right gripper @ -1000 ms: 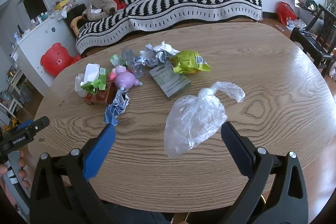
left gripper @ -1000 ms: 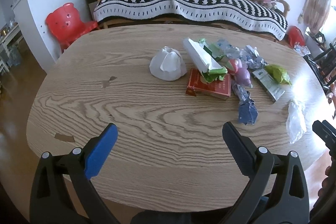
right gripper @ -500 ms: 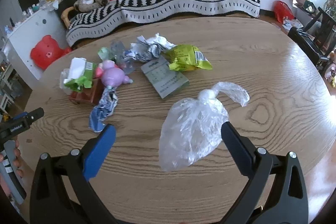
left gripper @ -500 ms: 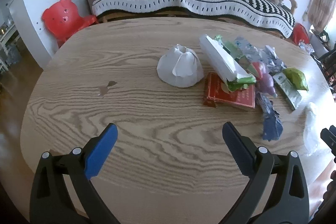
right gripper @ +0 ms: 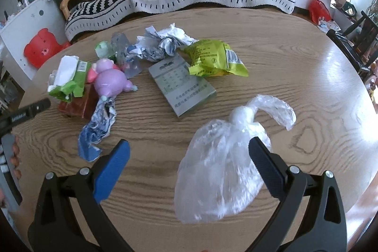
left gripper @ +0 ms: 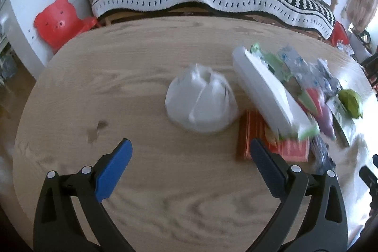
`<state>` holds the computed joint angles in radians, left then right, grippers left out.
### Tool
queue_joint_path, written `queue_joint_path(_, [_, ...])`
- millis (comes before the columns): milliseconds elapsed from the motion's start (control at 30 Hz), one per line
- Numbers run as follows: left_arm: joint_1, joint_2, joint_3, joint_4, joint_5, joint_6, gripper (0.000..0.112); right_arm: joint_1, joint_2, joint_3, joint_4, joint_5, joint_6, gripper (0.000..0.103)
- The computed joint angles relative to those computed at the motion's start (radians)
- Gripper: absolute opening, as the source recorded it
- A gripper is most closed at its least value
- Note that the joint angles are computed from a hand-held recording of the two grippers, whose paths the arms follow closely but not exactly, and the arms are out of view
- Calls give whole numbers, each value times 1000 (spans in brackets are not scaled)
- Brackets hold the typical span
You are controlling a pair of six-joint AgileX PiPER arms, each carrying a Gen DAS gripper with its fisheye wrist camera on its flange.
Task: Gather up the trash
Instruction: 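Grasp the white paper cup with left tool while right tool grasps the plastic bag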
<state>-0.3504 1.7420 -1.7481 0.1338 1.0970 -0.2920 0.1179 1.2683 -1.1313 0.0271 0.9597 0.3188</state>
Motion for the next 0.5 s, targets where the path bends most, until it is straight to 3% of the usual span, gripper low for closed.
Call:
queue_joint_path(133, [9, 122, -124, 3, 33, 17, 97, -36, 45, 3, 34, -32, -29, 97])
queue_joint_path(200, [36, 159, -144, -56, 5, 58, 97, -64, 43, 26, 72, -74, -52, 97])
queue_joint_path(233, [49, 166, -140, -83, -24, 75, 96, -71, 46, 34, 84, -86, -63, 90])
queue_joint_path(267, [65, 182, -140, -99, -39, 90, 92, -82, 54, 38, 101, -89, -82, 56])
queue_joint_path(300, [76, 191, -130, -124, -54, 103, 76, -92, 60, 45, 106, -91, -78, 38])
queue_joint_path(333, [72, 165, -88, -108, -109, 106, 73, -107, 53, 56, 127, -100, -85, 21])
queue_joint_path(400, [73, 129, -58, -136, -134, 141, 68, -148, 28, 82, 191, -114, -147, 14])
queue_joint_path(500, [81, 84, -57, -166, -97, 151, 64, -165, -13, 100, 196, -118, -145, 8])
